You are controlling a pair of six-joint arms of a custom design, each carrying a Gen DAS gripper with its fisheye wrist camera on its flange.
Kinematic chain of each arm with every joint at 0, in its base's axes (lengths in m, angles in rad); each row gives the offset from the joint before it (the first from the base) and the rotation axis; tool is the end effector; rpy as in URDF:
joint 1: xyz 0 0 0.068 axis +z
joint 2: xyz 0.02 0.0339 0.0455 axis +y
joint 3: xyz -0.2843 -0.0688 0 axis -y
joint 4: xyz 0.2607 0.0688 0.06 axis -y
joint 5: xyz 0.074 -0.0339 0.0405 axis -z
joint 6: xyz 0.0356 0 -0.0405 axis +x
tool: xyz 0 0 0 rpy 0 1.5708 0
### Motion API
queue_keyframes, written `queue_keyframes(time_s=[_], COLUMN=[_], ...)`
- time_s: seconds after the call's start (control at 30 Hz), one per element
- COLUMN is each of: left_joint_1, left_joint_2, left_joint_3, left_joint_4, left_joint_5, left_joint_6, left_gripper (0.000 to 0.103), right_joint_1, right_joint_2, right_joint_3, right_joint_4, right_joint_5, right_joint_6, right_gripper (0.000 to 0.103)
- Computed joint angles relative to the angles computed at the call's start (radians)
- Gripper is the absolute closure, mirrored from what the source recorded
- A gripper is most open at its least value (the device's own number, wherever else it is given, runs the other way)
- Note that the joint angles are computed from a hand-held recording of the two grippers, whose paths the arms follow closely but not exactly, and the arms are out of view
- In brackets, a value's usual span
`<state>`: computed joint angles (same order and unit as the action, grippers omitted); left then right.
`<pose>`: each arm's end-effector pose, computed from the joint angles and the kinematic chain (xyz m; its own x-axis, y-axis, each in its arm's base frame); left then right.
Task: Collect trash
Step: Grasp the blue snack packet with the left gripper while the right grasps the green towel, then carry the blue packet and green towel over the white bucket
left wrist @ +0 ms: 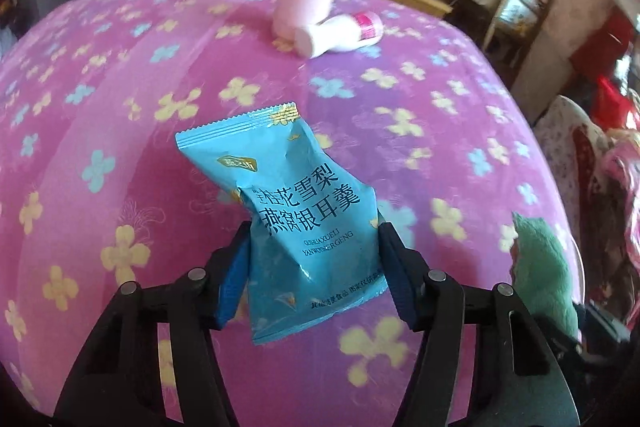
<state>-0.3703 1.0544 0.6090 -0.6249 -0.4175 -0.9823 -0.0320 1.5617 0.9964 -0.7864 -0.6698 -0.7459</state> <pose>0.1841 -0.0560 0.2091 -0.5783 -0.5911 -0.5623 -0.5973 0.7762 -0.2017 0.2924 0.0128 0.2093 -0.6420 -0.5117 -0.5709 -0.7427 0.5999 0.2976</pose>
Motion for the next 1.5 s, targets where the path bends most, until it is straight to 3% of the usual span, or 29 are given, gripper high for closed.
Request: queue_keyframes(time_s=[0.3,0.53,1.0,1.5], left_joint_1=[-0.334,-0.429,-0.479,-0.493], left_joint_2=[0.155,0.319,0.604,0.891], left_joint_3=[0.187,0.333,0.597,0.923], left_joint_4=[-0.103,-0.109,-0.069,-0.068], left_joint_5=[-0.201,-0.246,-0.218,-0.158], left_joint_6=[-0.135,-0.126,-0.011,0.133], left_gripper=[0.043,0.043,0.043,0.044], right_joint_1=[-0.158,-0.276,-0.454,-0.570], right_joint_2=[-0.012,0.027,0.193,0.436], right_joint_3=[0.077,0.155,0.351,0.626], right_joint_4=[-0.110,-0.173,-0.259,-0.268], right_joint_5=[-0.059,-0.090,-0.102,-0.062], right_joint_6=[-0.118,-0.197,-0.268,-0.198], right_gripper=[0.049,0.049,0.049,0.049])
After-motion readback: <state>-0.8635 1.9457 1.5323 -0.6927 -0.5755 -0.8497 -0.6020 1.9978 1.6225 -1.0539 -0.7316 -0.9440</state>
